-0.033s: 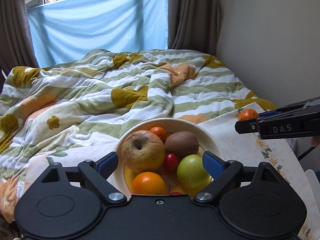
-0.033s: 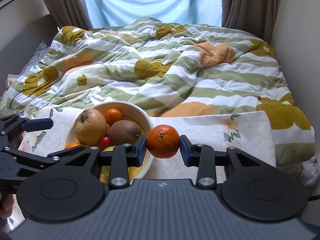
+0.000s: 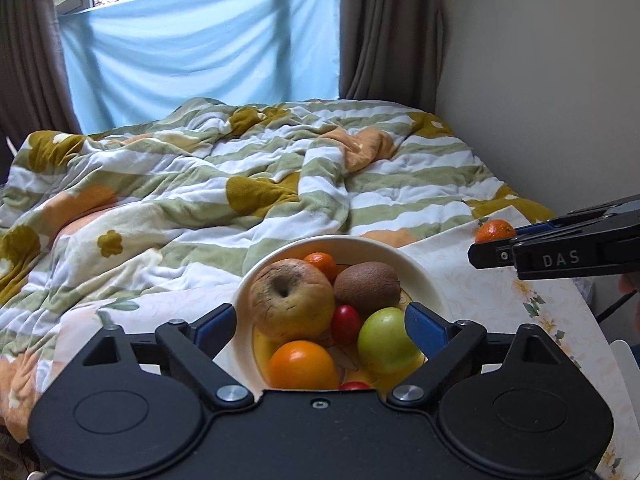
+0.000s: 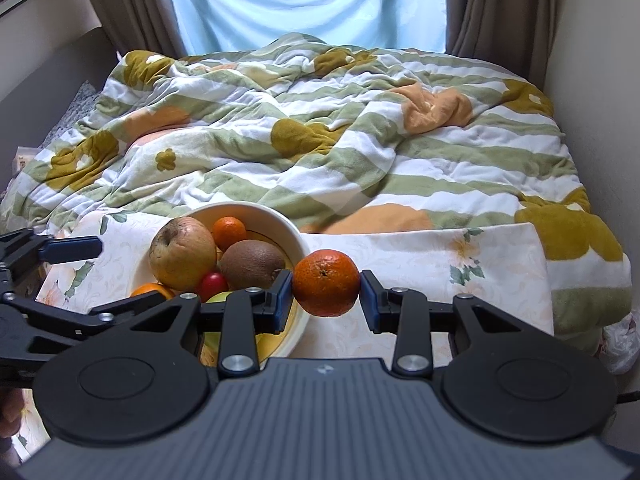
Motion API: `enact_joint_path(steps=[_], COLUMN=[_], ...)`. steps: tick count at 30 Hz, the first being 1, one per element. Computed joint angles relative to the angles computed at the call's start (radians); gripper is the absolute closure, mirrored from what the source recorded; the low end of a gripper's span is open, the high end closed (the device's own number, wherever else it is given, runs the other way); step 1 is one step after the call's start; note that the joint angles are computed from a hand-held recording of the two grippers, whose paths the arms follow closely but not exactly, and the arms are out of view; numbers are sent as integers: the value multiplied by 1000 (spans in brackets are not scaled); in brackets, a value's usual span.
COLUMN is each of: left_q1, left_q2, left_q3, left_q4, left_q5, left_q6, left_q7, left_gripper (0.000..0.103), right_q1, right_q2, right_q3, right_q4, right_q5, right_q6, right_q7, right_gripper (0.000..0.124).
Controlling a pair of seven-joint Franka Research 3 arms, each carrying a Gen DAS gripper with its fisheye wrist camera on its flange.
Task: Organize fruits
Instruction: 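Release the red plum into the bowl with the left tool while the right tool releases the mandarin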
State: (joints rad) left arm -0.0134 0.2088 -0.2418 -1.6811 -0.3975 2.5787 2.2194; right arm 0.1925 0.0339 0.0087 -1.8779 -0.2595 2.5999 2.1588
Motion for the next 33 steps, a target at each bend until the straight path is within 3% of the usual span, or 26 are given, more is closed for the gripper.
enact_joint_path(steps=[11,23,25,27,29,33], left_q1=[7,9,10,10,11,11], left_q2=[-60,-65,-64,-64,-67,-78], left_q3=[38,44,44,43,42,42], left_q4=[-67,-85,-83,-85,-89,-99], left_q5=[23,24,24,23,19,5], left_q6=[10,18,13,14,13,13], left_q7=[-70,-61,-61,-58,-51,-33], left_gripper=[9,9,9,9,9,9], right_q1=[30,72,73,77,77,69], right_q2=[95,146,142,136,129,113], right_q3=[-6,-43,-45,-49,-48,-39], right_q4=[79,96,91,87,82,68], right_q5=[59,30,21,-2,-14,1], right_q6=[5,-1,5,6,7,11], right_q7=[-77,-36,-24,-1,12,13], right_gripper=[73,71,63,39,24,21])
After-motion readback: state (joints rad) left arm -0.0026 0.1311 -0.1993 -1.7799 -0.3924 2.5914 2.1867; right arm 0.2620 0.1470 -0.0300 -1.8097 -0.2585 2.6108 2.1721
